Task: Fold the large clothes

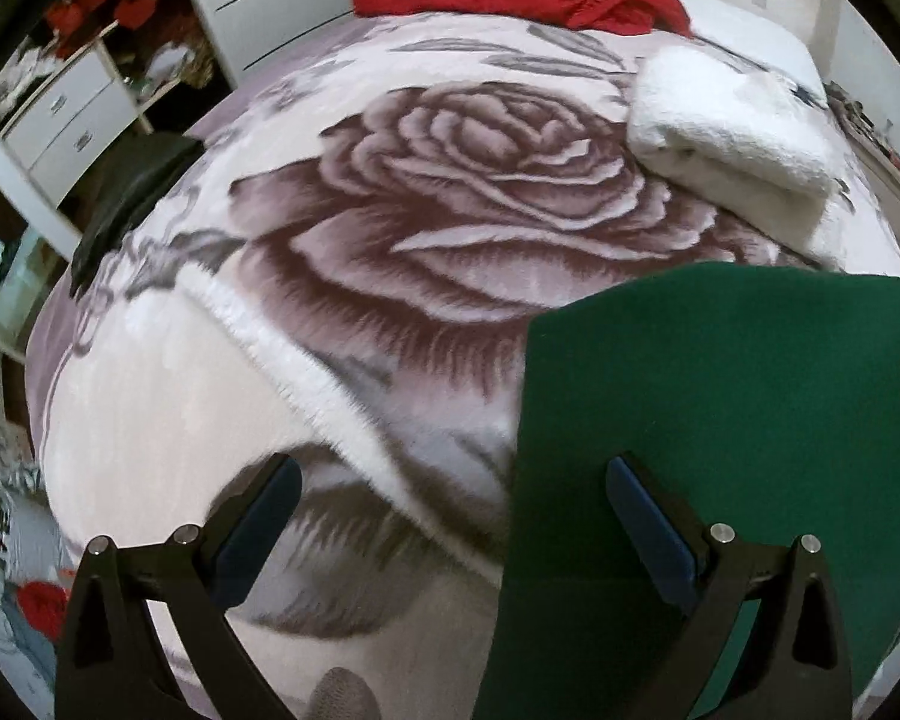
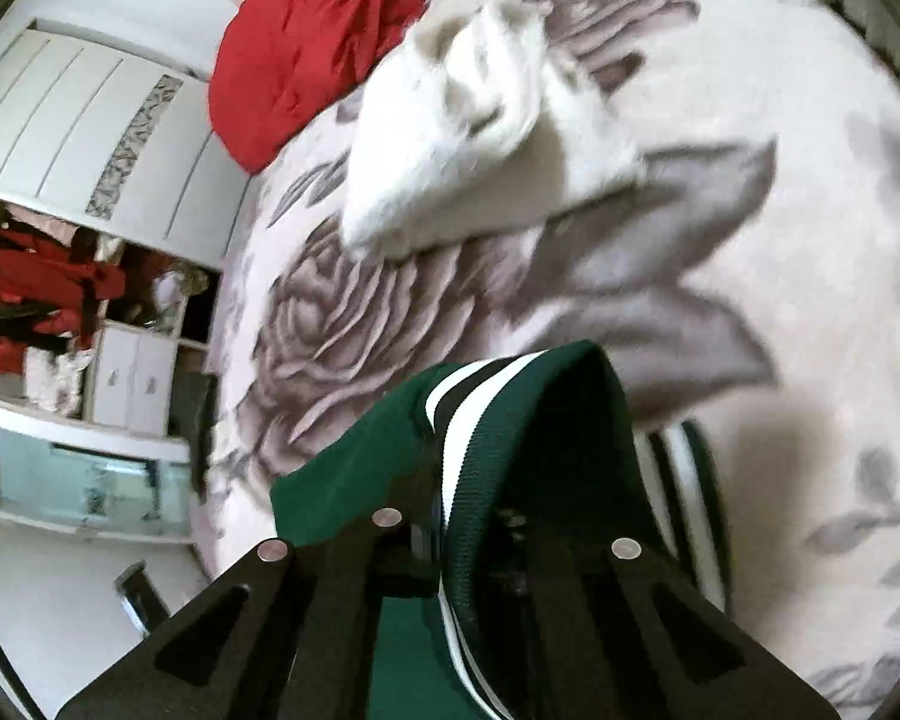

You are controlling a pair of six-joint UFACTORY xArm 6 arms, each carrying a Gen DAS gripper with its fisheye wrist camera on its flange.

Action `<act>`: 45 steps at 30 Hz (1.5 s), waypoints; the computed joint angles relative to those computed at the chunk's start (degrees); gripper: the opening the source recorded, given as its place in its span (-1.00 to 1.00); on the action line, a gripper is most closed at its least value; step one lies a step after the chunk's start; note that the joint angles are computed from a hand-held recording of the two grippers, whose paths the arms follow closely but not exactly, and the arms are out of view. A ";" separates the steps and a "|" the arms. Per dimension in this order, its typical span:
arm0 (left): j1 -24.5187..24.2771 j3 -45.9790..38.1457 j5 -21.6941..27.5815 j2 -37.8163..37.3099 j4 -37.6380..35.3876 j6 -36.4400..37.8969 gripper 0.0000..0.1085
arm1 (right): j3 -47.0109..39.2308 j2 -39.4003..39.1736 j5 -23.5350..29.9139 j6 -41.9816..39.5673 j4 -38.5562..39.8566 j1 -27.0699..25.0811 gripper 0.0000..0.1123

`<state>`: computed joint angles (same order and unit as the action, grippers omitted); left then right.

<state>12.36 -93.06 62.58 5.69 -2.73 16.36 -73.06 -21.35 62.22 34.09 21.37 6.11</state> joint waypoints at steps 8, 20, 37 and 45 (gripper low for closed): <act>-0.09 -4.16 2.68 4.06 0.70 0.65 0.90 | 3.91 3.94 13.52 -3.26 9.97 -8.26 -0.55; 3.70 3.61 6.08 -4.02 1.00 0.96 0.90 | 21.65 -20.20 32.41 -2.54 20.63 -12.49 0.18; 0.30 9.28 2.68 -7.19 5.37 3.57 0.90 | 29.32 -34.71 29.78 20.95 3.71 -1.42 -0.95; 8.39 -3.29 17.74 0.36 -10.44 5.54 0.90 | 22.91 -30.23 32.96 2.96 8.38 -7.21 -0.27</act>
